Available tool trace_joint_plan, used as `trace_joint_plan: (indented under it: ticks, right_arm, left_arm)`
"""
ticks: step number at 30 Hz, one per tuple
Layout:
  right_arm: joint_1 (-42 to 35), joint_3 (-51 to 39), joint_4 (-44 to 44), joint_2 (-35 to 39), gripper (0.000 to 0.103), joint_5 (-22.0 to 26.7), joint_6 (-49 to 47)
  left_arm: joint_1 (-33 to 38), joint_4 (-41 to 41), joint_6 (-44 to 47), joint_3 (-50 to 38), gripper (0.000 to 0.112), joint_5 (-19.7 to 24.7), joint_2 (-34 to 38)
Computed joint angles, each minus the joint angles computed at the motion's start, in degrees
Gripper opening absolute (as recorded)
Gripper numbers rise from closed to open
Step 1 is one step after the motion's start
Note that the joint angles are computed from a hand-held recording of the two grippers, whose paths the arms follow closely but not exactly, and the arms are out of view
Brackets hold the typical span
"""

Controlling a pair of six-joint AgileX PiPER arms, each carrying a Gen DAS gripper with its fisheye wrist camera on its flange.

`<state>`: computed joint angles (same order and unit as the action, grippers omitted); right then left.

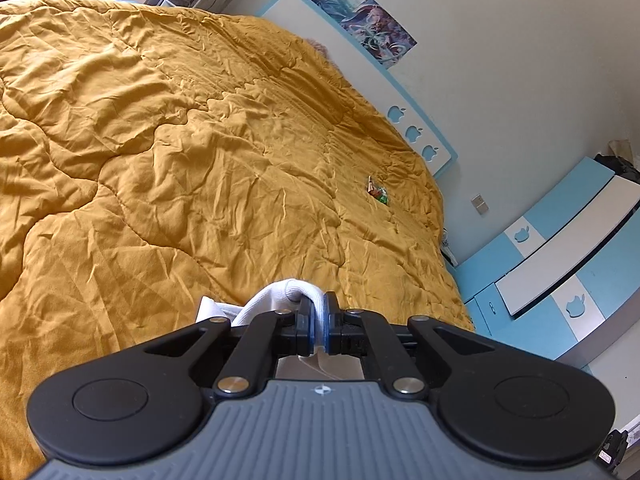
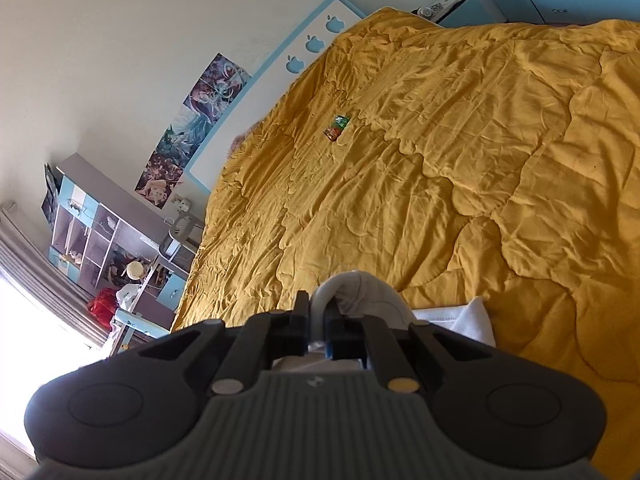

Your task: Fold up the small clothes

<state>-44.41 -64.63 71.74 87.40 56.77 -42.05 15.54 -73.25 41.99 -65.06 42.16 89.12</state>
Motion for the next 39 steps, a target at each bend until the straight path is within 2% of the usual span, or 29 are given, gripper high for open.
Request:
trace_joint_plan:
  ticks: [4,10,15,19,21,23,24,25,26,27,28,30,33,36,38,39]
  right_arm:
    - [2.3,-1.4,0.3,3.8,0.002,-3.1,0.2]
    - [6.0,-3.2,0.4,8.5,0.002,-8.8,2.0]
    - [9.7,-6.0,-3.7,12.4,0.002,-13.9,6.9]
    - [10.8,-7.3,-5.7,14.5,0.002,-15.6,9.6]
    - [10.9,-8.0,-7.4,15.3,0.003,-16.1,12.8]
    - [9.8,-8.0,-6.2,15.9,0.006,-15.1,13.4]
    - [9.4,-7.0,-4.7,15.2,0.023,-16.2,12.5]
    - [9.3,-5.2,-4.0,13.5,0.057,-19.6,12.3]
    - [8.8,-3.4,-1.4,12.0,0.065,-22.4,9.9]
    - [7.2,-1.9,3.0,10.8,0.061,-22.9,6.6]
    - [5.2,-1.7,5.3,10.6,0.055,-21.1,5.6]
    - [0.6,-2.2,6.1,9.8,0.055,-15.8,7.4]
    - [-5.9,0.8,9.3,5.8,0.054,-8.1,2.9]
    - [-11.3,2.1,3.9,0.9,0.055,-0.2,2.8]
    - [-15.6,4.2,-0.4,-3.9,0.060,6.1,2.5]
    - [-18.1,6.5,-1.7,-6.9,0.063,9.2,1.5]
  left_arm:
    - [-0.6,2.1,-2.7,-3.1,0.004,-0.3,3.5]
    - [-3.3,4.6,-6.0,-6.5,0.004,-3.2,8.3]
    - [-5.3,9.0,-13.7,-10.8,0.004,-5.3,13.2]
    - [-6.1,12.3,-16.7,-12.6,0.005,-6.1,15.2]
    - [-6.4,15.1,-20.5,-13.0,0.011,-8.2,15.5]
    - [-5.7,16.0,-22.9,-13.5,0.034,-8.9,15.5]
    - [-5.6,17.2,-24.5,-13.4,0.040,-9.9,15.0]
    - [-5.7,18.5,-25.8,-12.2,0.047,-13.2,13.2]
    - [-5.6,18.2,-24.7,-10.8,0.050,-15.9,11.7]
    - [-5.4,18.1,-23.4,-10.0,0.052,-17.7,10.2]
    - [-4.8,18.1,-22.6,-9.8,0.056,-17.7,9.3]
    - [-1.6,13.9,-17.2,-10.5,0.057,-12.8,7.7]
    - [4.0,6.3,-8.9,-9.5,0.059,-2.3,4.9]
    - [7.5,7.4,-5.9,-7.1,0.061,5.1,-0.2]
    - [10.0,7.6,-4.6,-4.4,0.063,10.1,-3.9]
    - [12.6,5.4,-2.9,-1.5,0.064,14.7,-5.9]
